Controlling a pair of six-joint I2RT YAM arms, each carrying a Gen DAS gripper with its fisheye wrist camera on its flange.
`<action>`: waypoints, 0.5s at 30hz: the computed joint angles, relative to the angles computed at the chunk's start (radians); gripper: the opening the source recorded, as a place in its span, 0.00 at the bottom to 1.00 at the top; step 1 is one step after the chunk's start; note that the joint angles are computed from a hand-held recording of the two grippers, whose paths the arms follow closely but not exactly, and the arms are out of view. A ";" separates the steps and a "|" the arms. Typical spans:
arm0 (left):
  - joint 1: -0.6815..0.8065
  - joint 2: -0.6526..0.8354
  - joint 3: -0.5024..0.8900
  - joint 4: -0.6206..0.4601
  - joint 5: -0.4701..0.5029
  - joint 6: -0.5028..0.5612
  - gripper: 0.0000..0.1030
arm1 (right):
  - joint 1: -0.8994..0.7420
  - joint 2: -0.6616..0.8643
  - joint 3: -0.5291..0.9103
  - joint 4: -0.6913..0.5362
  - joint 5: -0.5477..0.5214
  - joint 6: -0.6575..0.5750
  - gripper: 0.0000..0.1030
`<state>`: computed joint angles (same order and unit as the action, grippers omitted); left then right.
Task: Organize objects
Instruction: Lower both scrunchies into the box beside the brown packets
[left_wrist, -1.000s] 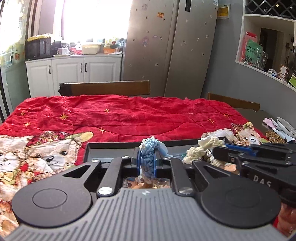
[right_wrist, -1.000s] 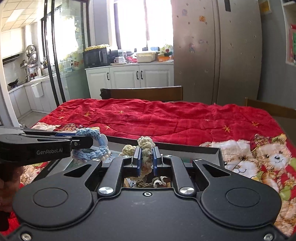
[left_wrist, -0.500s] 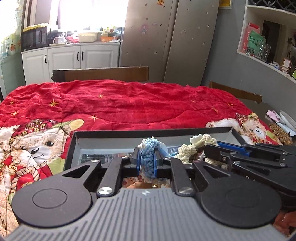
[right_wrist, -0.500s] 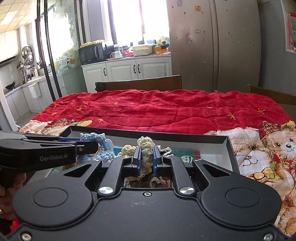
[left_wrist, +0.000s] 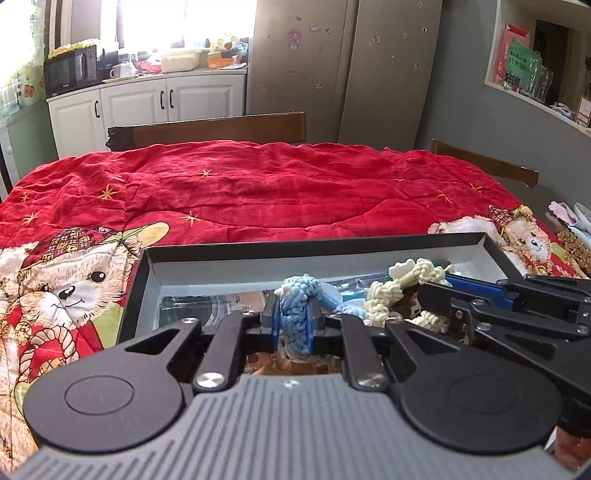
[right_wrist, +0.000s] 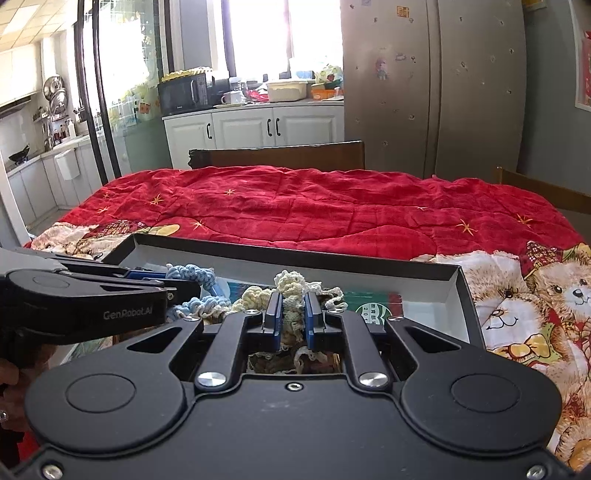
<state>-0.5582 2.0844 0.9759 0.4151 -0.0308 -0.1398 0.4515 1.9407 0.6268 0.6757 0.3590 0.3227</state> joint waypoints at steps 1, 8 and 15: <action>0.000 0.002 0.004 -0.005 -0.002 0.002 0.17 | 0.001 0.000 0.003 -0.004 0.001 -0.004 0.12; -0.004 0.008 0.022 -0.042 -0.018 0.004 0.21 | -0.006 0.006 0.016 -0.029 -0.013 -0.007 0.13; -0.005 0.003 0.014 -0.031 -0.022 0.006 0.39 | -0.004 0.010 0.017 -0.033 -0.012 -0.016 0.16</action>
